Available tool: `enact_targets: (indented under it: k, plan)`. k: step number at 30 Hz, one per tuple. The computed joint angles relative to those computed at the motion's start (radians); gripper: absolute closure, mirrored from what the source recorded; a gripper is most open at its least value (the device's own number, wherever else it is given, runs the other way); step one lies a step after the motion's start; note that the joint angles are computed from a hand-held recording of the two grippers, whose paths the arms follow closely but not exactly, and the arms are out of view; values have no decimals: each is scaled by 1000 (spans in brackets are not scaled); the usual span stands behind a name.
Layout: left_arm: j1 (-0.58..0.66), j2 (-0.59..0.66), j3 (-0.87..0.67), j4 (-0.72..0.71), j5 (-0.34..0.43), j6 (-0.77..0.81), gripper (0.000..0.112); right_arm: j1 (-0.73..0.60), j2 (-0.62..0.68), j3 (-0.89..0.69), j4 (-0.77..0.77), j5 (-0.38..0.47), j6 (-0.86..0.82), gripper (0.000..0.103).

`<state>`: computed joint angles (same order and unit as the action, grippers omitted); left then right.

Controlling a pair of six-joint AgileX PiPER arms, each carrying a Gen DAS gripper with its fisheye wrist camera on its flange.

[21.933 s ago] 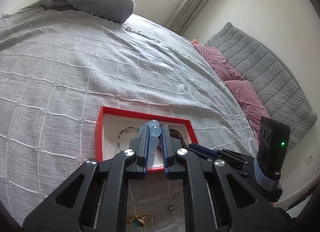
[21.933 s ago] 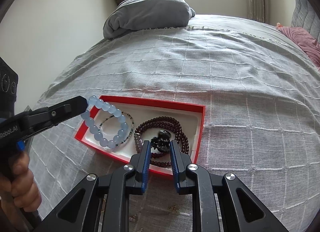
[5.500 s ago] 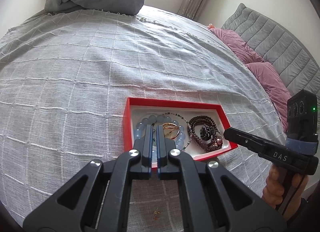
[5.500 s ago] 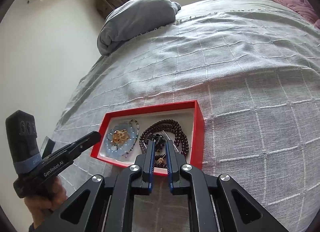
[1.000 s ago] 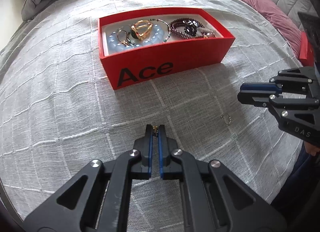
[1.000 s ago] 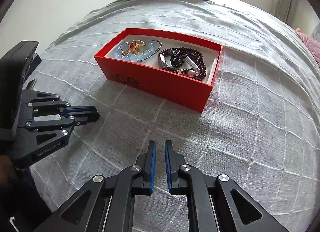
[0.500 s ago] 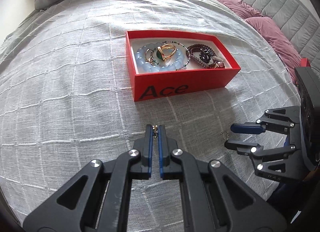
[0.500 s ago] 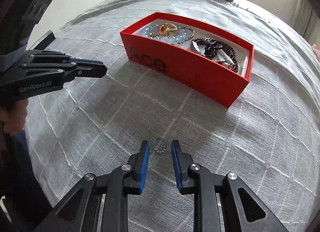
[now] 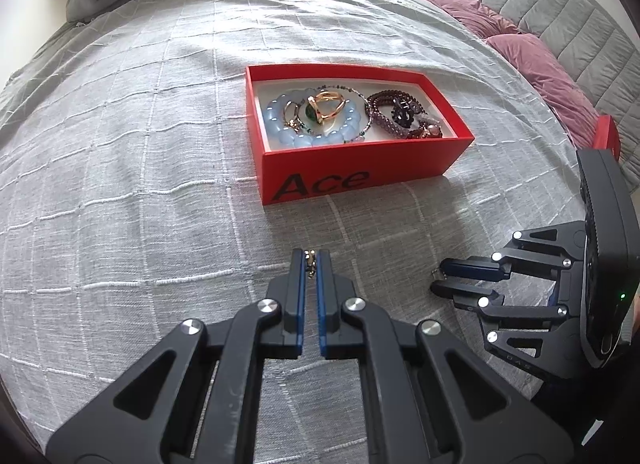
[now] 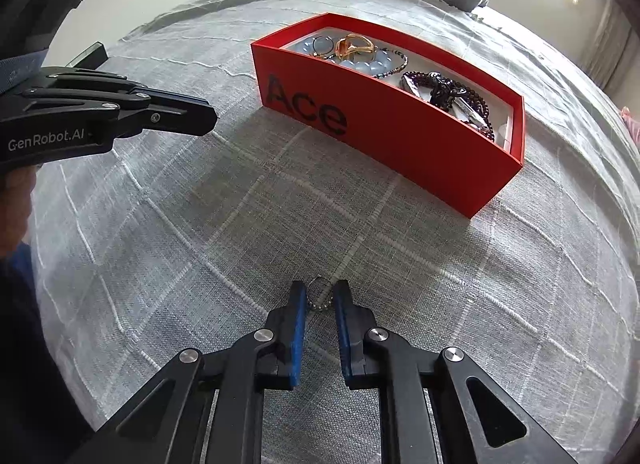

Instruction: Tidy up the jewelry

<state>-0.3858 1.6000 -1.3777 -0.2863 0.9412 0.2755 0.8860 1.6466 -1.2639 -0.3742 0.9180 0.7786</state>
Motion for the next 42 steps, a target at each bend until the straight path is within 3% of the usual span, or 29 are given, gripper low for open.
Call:
enact_targets:
  k: [16,32,42]
  plan:
    - [36,-24,-16,-84,-19,40,106,17,-61,-8,-55,9,49,89]
    - [0,57,-182,-103,-9,-53,106,-109,-140,-42,-60,-4,70,89]
    - [-17,179,-349,-108,52,-140,106,-318,-118,-92,178,-106,0,88]
